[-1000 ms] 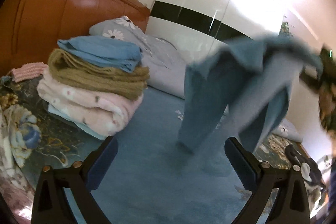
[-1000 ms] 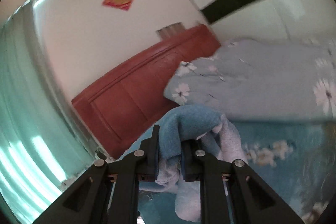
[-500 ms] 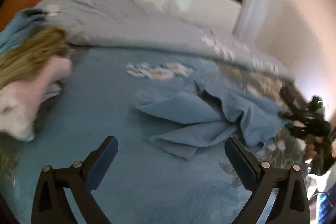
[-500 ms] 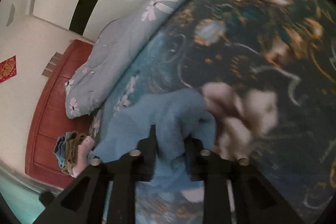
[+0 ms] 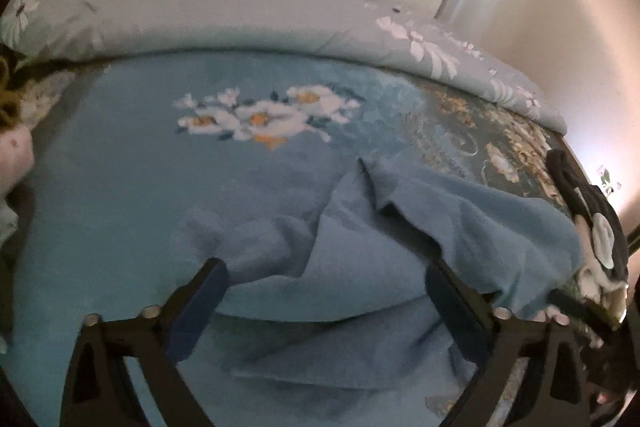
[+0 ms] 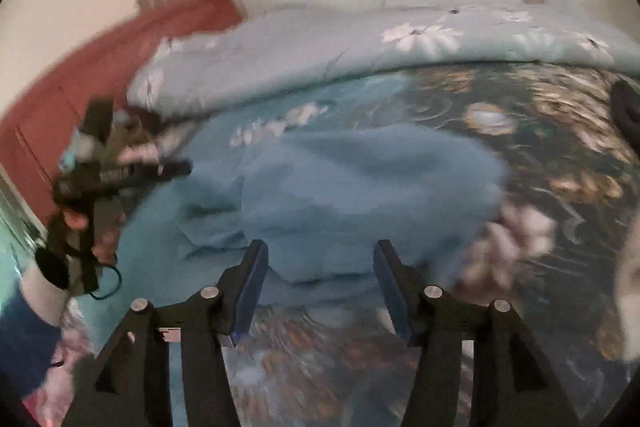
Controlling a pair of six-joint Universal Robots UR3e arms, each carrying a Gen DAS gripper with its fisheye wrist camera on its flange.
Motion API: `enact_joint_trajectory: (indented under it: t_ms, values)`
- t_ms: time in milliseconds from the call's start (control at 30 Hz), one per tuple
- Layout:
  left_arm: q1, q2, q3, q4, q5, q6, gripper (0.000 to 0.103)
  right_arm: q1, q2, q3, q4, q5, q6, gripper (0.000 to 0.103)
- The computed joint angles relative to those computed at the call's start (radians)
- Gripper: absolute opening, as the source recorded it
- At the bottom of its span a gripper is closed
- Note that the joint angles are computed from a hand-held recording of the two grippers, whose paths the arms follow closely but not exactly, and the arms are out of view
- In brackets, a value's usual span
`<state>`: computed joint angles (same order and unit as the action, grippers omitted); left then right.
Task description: Fold clothes
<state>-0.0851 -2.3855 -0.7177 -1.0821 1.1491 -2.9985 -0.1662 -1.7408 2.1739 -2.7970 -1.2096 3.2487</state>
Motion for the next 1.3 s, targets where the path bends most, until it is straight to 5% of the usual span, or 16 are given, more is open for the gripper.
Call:
enact_joint_trajectory:
  t_ms: [133, 267, 367, 433, 467, 733, 900, 967, 1000, 1033, 1300]
  values:
    - [0.001, -0.006, -0.030, 0.034, -0.005, -0.017, 0.073, 0.148, 0.227, -0.163, -0.068, -0.068, 0.012, 0.056]
    - [0.000, -0.010, -0.021, 0.010, 0.005, -0.014, 0.026, 0.266, 0.363, -0.285, -0.045, -0.278, -0.007, 0.056]
    - [0.012, 0.042, -0.115, 0.076, -0.016, -0.021, 0.010, 0.235, 0.351, -0.255, -0.056, -0.264, 0.051, 0.051]
    - [0.021, 0.084, -0.185, 0.129, -0.033, -0.028, 0.009, 0.220, 0.329, -0.253, -0.025, -0.277, 0.076, 0.011]
    - [0.028, 0.115, -0.227, 0.159, -0.046, -0.028, 0.008, 0.211, 0.312, -0.250, -0.007, -0.288, 0.084, 0.004]
    - [0.068, 0.363, -0.474, 0.304, -0.111, 0.010, 0.008, 0.034, -0.047, -0.140, 0.113, -0.206, 0.081, 0.002]
    - [0.116, 0.536, -0.677, 0.353, -0.169, 0.019, 0.008, 0.091, -0.090, -0.093, 0.106, -0.134, 0.083, 0.005]
    - [0.130, 0.582, -0.725, 0.351, -0.174, 0.029, 0.008, 0.164, -0.049, -0.088, 0.062, -0.144, 0.097, 0.028]
    - [0.135, 0.602, -0.746, 0.349, -0.172, 0.036, 0.008, 0.201, -0.025, -0.089, 0.038, -0.163, 0.100, 0.052]
    - [0.140, 0.621, -0.765, 0.347, -0.170, 0.041, 0.008, 0.241, 0.003, -0.093, 0.012, -0.187, 0.105, 0.058]
    - [0.179, 0.666, -0.810, 0.359, -0.200, 0.024, 0.006, 0.429, 0.224, -0.213, -0.041, -0.518, 0.183, 0.057]
